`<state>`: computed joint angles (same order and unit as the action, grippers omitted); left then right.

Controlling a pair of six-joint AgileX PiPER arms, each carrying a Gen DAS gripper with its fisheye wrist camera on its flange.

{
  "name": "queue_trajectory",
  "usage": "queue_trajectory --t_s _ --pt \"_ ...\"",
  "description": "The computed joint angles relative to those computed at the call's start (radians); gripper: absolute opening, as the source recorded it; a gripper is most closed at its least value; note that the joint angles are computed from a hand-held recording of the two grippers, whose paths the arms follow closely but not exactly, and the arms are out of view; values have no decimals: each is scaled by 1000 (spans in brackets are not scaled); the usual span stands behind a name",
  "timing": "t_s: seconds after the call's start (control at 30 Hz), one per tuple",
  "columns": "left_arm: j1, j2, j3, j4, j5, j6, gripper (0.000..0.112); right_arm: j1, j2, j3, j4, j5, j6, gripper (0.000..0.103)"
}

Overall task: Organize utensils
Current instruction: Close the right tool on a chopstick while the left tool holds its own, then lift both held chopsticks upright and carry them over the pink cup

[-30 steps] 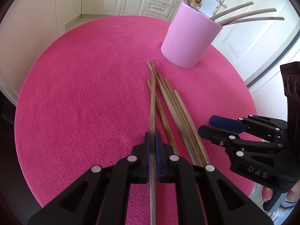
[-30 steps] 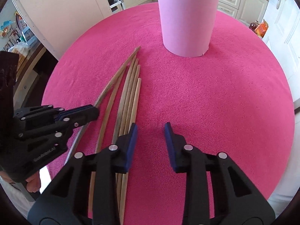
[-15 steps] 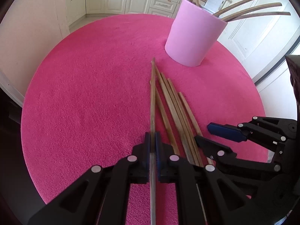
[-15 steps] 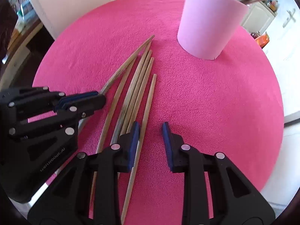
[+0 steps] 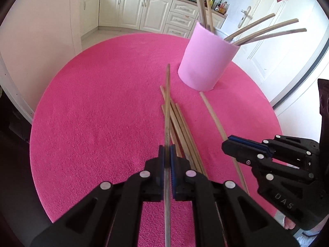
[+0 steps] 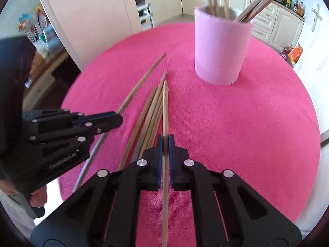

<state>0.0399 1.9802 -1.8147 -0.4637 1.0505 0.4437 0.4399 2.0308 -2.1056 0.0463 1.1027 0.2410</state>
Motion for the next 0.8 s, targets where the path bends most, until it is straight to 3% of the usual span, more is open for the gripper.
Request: queue_trajectory --t_s 0.5,0.8 --pt "4 -141 147 -362 -280 282 6 -58 -236 248 6 -404 17 5" --pt "2 -120 53 -581 -358 418 6 -105 -273 256 24 -552 11 5"
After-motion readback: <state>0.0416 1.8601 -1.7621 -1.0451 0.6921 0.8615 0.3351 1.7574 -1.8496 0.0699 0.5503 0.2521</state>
